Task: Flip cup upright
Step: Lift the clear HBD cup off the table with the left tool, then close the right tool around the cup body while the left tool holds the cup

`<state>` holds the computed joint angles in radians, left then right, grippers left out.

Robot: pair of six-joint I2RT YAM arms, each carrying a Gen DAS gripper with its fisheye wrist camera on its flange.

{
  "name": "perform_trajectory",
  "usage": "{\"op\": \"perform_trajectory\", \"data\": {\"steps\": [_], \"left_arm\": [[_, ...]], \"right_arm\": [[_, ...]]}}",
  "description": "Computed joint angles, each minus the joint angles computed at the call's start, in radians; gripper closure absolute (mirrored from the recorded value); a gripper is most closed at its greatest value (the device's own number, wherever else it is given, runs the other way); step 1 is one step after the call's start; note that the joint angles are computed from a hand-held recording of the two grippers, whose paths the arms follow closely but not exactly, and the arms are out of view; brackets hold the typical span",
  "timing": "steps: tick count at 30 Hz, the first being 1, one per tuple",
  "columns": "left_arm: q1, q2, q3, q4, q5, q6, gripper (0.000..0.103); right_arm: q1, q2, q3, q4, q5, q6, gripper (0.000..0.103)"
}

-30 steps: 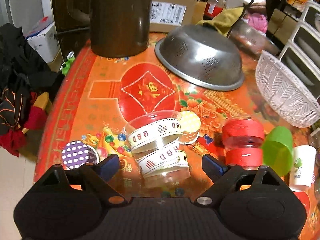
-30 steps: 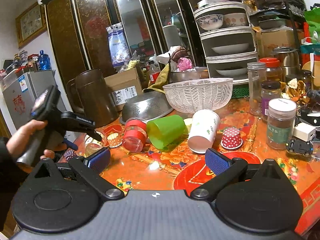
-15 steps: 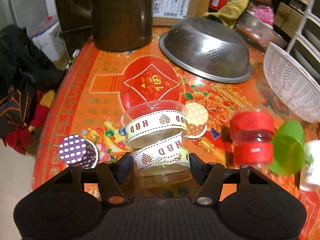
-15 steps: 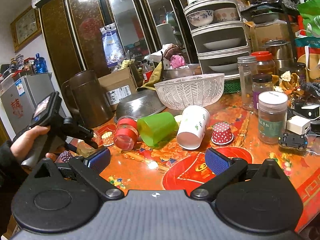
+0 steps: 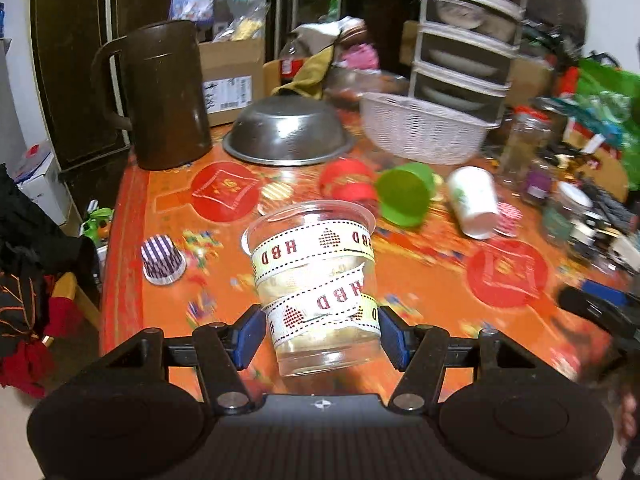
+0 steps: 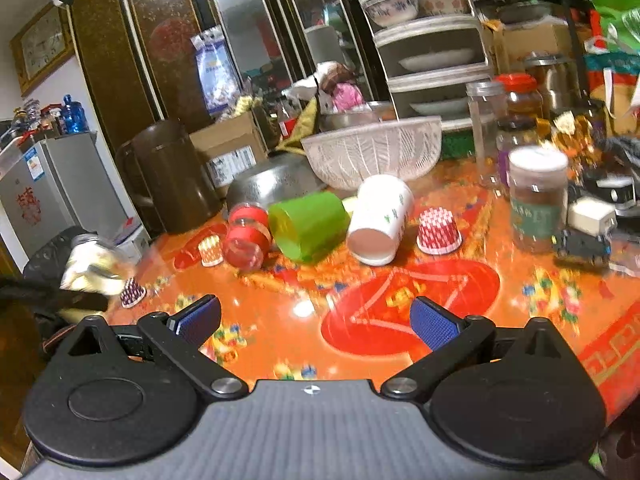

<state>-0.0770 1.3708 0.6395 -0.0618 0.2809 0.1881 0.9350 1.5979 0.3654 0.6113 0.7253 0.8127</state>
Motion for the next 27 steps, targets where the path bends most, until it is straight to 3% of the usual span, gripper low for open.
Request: {"op": "perform_trajectory", "data": {"steps": [7,13,22,27], "left_arm": [[-0.061,-0.049,-0.149,0.030,0.088,-0.019,0.039],[-0.128,0.024,-0.171,0.078,0.106,-0.034,0.039],[-0.142,0.060,-0.188,0.095,0.143,-0.039,0.040],[-0.133,0.073,-0.189,0.100,0.164,-0.041,0.040]], "right_arm": [[0.023,-0.023,-0.001,-0.106,-0.079,0.121,0.001],[0.046,-0.082,0.033,-0.217,-0.145,0.159,0.001],[-0.060,-0.052,0.127,-0.264,-0.511,0.249,0.001],[-0.078,0.021,0.221,-0.287,-0.620,0.255,0.001]]}}
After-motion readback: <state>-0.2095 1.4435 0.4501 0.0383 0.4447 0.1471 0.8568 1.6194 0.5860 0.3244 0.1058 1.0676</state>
